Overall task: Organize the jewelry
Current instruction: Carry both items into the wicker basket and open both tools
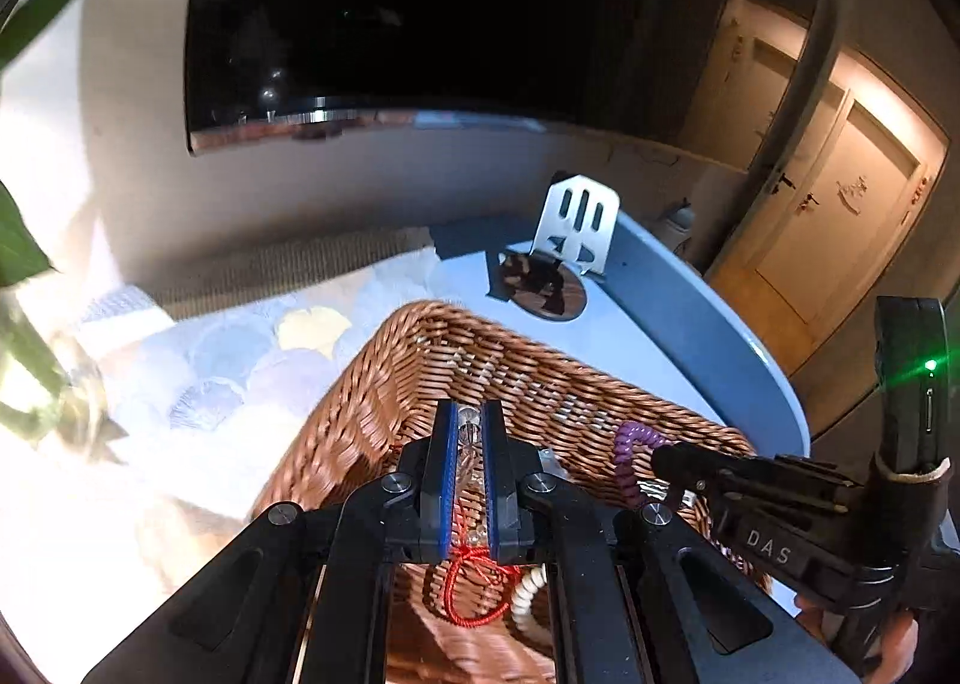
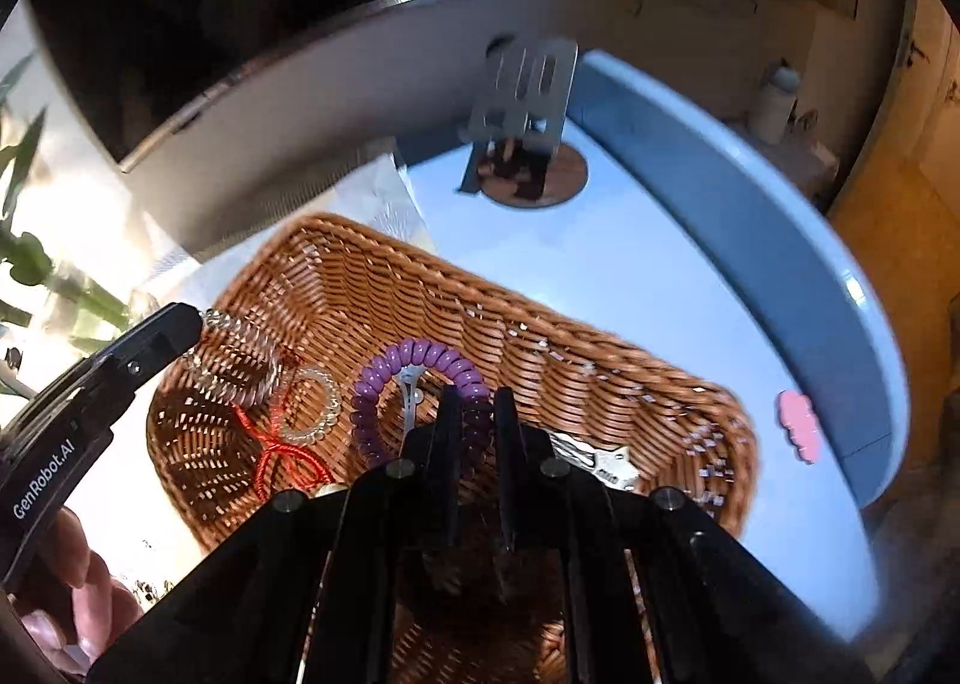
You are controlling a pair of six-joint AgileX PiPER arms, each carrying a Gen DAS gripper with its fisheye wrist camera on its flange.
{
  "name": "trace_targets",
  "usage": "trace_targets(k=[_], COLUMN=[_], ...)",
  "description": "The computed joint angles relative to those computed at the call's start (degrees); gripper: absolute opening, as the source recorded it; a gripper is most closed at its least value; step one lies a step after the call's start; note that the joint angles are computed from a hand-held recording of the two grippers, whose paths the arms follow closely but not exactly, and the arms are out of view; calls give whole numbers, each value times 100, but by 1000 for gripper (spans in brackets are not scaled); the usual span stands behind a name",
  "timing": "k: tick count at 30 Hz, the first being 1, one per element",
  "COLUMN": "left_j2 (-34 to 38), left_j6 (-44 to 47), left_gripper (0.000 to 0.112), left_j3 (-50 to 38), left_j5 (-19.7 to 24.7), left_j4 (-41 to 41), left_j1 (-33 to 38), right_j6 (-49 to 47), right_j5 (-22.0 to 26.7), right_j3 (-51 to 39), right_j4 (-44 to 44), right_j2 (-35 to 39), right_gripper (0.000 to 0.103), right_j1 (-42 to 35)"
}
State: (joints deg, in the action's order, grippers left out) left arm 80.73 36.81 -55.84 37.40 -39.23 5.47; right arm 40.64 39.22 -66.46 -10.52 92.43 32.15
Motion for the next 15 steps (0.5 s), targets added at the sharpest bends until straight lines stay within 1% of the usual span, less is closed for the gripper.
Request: trace_targets(k=[2, 5, 8, 10, 12, 13, 14, 15], left_j2=[134, 330, 260, 156, -39, -177, -339, -473], left_j6=[40, 289, 360, 284, 327, 503, 714, 854], left_gripper=[7, 7, 9, 21, 57, 61, 63, 63], left_j3=[15, 1, 69, 70, 117, 202, 287, 341], left_j5=[-74, -46, -86, 56, 237, 295, 392, 499], left_j4=[-61, -283, -293, -188, -201, -342, -484, -548], left_j1=[-16, 82, 79, 101, 233, 335, 453, 543], right_j6=[-110, -281, -245, -40, 270, 354, 476, 600], right_j5=[-87, -260, -429, -743, -873, -998, -1025, -970], right_j3=[-4, 64, 159, 422, 596, 715, 799, 800], right_j4=[119, 323, 296, 216, 2, -64, -192, -331], right_j2=[104, 184, 159, -85, -329, -490, -640, -715], right_gripper=[11, 11, 12, 13, 15, 17, 19, 26], right_j1=[-30, -74, -25, 7, 58, 70, 115, 174])
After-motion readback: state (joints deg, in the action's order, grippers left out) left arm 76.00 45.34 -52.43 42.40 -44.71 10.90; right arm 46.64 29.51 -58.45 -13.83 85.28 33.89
